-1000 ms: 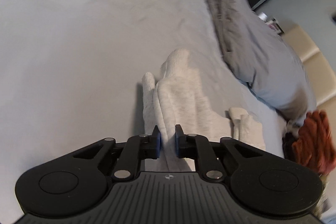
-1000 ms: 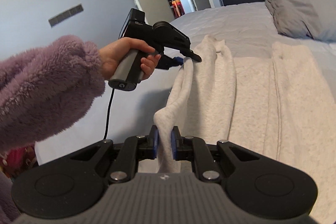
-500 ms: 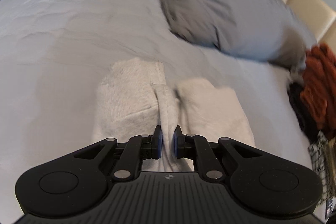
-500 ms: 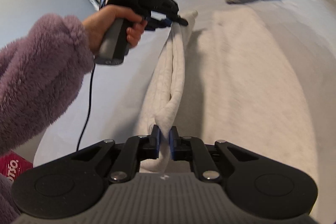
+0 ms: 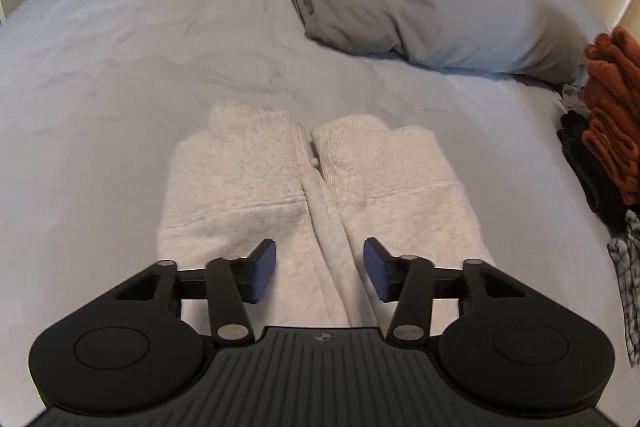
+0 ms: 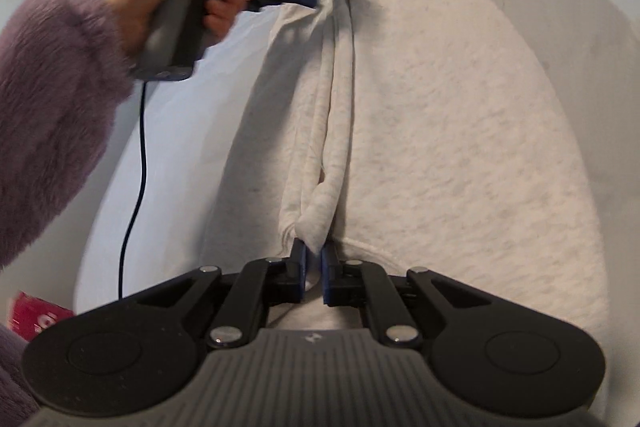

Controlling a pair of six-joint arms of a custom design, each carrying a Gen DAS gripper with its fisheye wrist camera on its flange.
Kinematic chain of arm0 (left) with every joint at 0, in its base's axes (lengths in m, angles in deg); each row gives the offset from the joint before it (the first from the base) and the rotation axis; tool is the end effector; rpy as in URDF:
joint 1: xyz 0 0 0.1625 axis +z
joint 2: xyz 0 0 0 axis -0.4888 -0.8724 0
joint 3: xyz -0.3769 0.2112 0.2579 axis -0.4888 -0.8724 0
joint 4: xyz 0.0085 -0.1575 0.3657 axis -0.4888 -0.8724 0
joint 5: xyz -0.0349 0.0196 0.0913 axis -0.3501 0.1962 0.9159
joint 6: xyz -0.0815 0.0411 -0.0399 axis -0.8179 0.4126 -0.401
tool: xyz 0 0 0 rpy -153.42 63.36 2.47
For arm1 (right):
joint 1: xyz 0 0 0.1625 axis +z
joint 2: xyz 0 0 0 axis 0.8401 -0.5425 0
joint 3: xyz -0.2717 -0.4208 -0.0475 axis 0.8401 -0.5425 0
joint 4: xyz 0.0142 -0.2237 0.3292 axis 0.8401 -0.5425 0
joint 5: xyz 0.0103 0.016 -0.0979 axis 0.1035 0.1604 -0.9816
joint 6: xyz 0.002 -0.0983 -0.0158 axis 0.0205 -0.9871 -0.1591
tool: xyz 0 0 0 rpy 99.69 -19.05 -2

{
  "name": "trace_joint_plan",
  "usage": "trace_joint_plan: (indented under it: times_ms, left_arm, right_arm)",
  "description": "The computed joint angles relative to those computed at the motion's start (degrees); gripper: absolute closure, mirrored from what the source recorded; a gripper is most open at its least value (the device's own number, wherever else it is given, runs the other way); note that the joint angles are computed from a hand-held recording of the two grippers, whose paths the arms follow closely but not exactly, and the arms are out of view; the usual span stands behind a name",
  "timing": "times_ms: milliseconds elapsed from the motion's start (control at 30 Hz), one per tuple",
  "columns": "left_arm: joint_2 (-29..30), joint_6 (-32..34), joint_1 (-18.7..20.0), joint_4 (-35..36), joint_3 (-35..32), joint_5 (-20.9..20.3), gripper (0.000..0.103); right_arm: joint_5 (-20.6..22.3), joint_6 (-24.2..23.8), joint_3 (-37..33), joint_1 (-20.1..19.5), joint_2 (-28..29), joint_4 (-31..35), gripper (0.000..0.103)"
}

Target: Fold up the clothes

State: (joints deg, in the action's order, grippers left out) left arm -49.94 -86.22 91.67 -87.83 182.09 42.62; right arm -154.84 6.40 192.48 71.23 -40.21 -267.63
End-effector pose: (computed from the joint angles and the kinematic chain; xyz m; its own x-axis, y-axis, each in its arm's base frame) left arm -0.0639 -0.5616 0.4483 -0.8128 -0.0487 -0.5805 0.2944 0.8255 -0.4816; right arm 0.4208 -0.3400 0.0036 -0.9534 -0.2975 0.0501 -0.2993 0.9119 -0.2809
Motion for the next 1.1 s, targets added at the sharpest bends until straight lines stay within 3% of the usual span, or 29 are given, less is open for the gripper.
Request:
trace_joint_plan:
  times_ms: [133,267,500,667,700,767,900,967,1100]
  left_arm:
    - [-5.5,-1.8,-4.8,8.7,2.0,3.7,0.056]
    - [-12.4,-8.3,-10.1,21.3,4.8,6.6,0.056]
    - [-24.5,-28.6,-22.8,51.7,8.7,8.0,0.055]
    - [-31.2,-45.3,-32.9,65.7,11.6,4.3,0.048]
    - [-32.0,-48.2,-35.0,68.2,12.3,3.6,0.048]
    - [-33.5,-53.8,-39.5,73.2,13.8,2.4,0.046]
    - [-34.6,-64.5,-46.8,81.6,17.4,1.0,0.039]
    - [-34.6,-69.7,-50.1,85.2,19.3,-0.2,0.038]
    - [-36.0,-76.6,-50.4,82.8,22.7,-3.0,0.038]
  right_arm:
    - [4.7,4.0,0.3,-1.1,0.2,-0.6,0.095]
    - [1.8,2.1,-0.1,-0.7,0.7,2.2,0.095]
    - [-1.8,2.3,0.8,2.1,-3.4,7.7,0.091]
    - [-4.3,0.9,3.3,4.4,-7.9,9.0,0.088]
    - [-5.3,0.0,3.4,4.9,-8.8,9.4,0.086]
    - [-8.3,-2.3,4.3,5.7,-10.7,9.6,0.063]
    - [-16.4,-8.4,6.0,7.8,-13.4,9.8,0.061]
    - [-21.5,-14.3,6.6,8.9,-12.0,7.3,0.06]
    - [-29.1,-26.4,7.1,11.6,-7.2,0.2,0.047]
